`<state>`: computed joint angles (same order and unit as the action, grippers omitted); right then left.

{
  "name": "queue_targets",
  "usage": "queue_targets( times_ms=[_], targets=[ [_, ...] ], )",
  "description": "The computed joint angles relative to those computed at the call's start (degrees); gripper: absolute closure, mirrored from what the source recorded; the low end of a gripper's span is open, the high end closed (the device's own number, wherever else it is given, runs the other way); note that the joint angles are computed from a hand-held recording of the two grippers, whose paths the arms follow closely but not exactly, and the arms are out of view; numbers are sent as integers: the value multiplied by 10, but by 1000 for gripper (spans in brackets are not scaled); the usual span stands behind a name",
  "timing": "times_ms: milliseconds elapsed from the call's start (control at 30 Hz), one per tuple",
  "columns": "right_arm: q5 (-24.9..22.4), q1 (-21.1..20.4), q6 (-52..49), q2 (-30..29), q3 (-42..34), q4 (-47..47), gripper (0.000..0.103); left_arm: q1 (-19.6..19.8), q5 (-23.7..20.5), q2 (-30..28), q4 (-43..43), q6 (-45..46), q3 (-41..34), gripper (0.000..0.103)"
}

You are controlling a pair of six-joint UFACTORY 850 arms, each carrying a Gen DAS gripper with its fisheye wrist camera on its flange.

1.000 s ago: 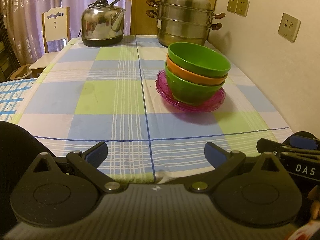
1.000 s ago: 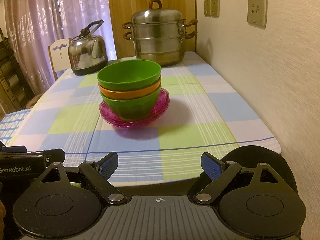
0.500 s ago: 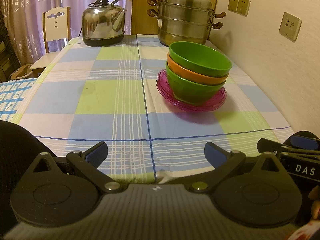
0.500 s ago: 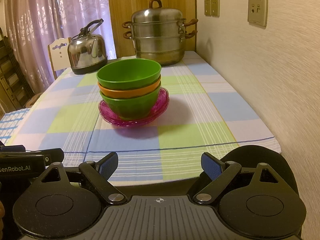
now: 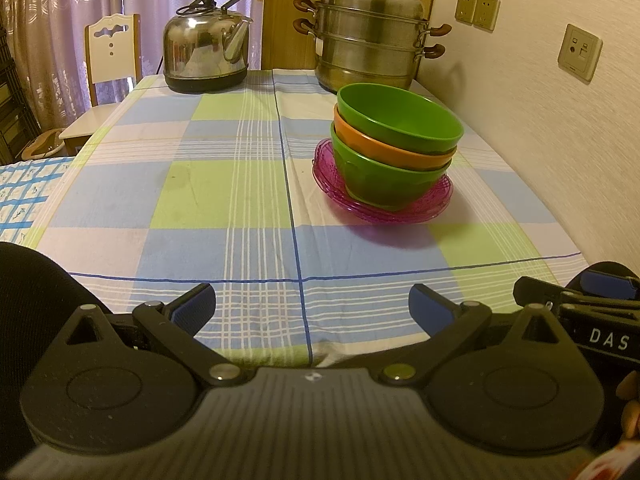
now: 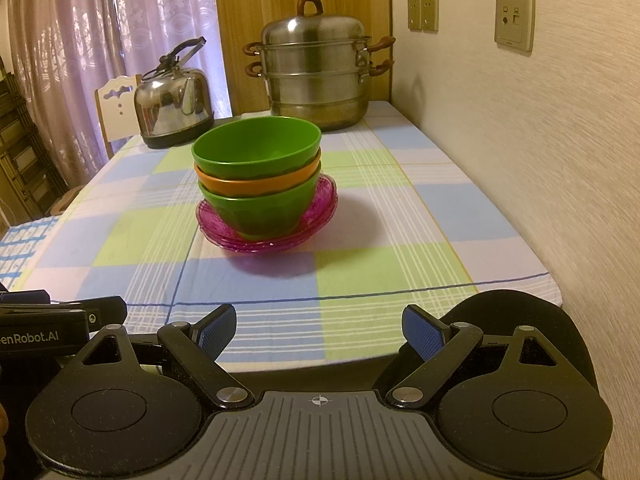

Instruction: Organize plates and bowls

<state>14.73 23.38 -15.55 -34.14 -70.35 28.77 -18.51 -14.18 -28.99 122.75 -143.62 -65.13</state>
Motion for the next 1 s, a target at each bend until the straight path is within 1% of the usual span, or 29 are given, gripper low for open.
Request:
queue_targets(
  times_ms=[1000],
  targets=[
    [-1,-1,-2,0,-1,2,14,0,0,1,-1,2,0,1]
  ],
)
